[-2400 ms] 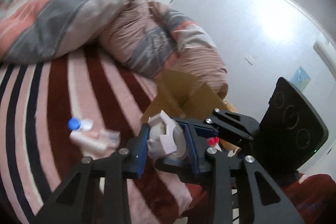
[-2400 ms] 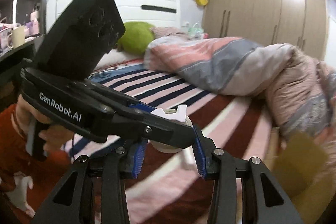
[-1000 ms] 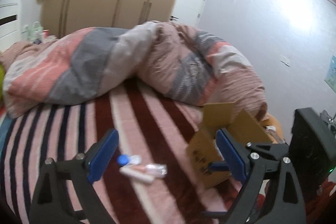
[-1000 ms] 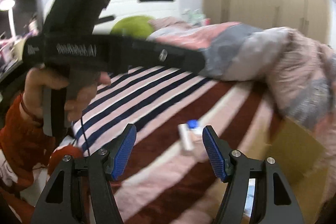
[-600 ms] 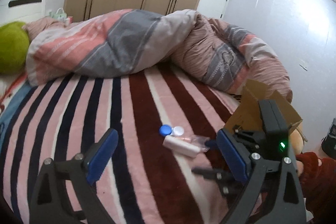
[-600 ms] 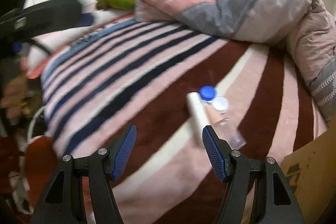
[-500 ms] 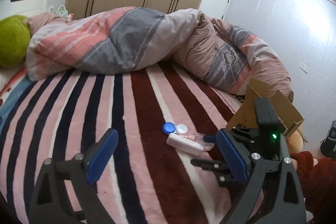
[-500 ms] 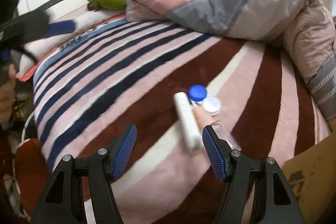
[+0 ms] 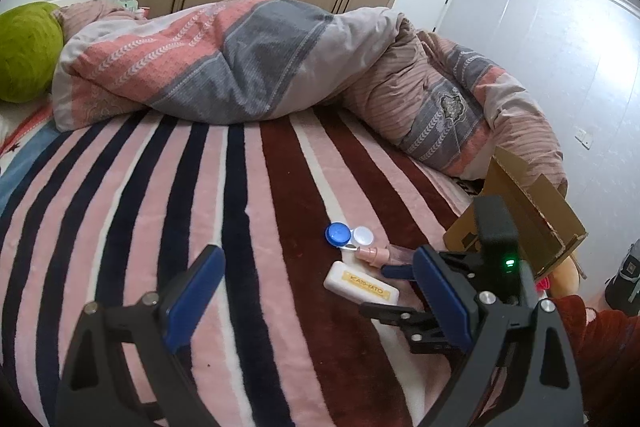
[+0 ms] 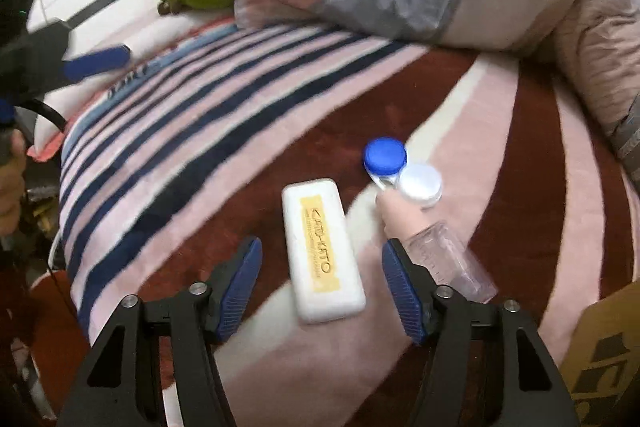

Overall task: Organize rigid objects
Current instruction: 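Grasp the white KATO-KATO tube with the right gripper, then carry the white tube into the cardboard box and open the right gripper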

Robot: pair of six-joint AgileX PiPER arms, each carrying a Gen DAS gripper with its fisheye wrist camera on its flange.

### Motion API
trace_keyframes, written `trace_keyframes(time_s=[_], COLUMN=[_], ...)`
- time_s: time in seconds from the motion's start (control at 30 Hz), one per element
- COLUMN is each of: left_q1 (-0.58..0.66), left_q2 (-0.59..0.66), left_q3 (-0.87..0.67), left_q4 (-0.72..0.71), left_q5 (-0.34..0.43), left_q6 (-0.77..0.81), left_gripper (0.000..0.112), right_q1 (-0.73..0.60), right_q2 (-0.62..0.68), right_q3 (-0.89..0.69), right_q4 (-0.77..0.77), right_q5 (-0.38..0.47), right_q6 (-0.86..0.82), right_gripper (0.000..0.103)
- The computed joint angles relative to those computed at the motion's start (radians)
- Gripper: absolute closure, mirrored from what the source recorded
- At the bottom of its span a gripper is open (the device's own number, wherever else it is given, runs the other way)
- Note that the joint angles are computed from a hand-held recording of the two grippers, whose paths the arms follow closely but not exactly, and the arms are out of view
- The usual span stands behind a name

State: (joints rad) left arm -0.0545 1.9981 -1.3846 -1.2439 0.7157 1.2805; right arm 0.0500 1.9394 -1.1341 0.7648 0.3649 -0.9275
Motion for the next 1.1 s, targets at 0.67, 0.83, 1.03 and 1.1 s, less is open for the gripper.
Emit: trace_keyframes(time_s=[0.67, 0.83, 1.03, 1.1], left_q1=[-0.104, -0.198, -0.356, -0.414], left_q2=[-0.037, -0.106, -0.02, 0.048], left_q3=[-0.087, -0.118, -0.345, -0.466], left_q4=[-0.029, -0.037, 0.057, 0.112], left_q5=[0.288, 0.262, 0.241, 0.25], left_q6=[-0.094, -0.114, -0.276, -0.361], left_gripper=[0.066, 0.073, 0.073, 0.072], right_q1=[-0.028, -0.149, -0.445, -0.544], right_q2=[-0.564, -0.699, -0.786, -0.786], right_q3=[0.247, 0.234, 0.206, 0.188], right_q4=[0.166, 0.106, 0.135, 0.132], right_q5=[0.151, 0.267, 0.479, 0.538], right_q6=[-0.173, -0.121, -0.187, -0.208], right_gripper=[0.072, 0.072, 0.072, 0.072])
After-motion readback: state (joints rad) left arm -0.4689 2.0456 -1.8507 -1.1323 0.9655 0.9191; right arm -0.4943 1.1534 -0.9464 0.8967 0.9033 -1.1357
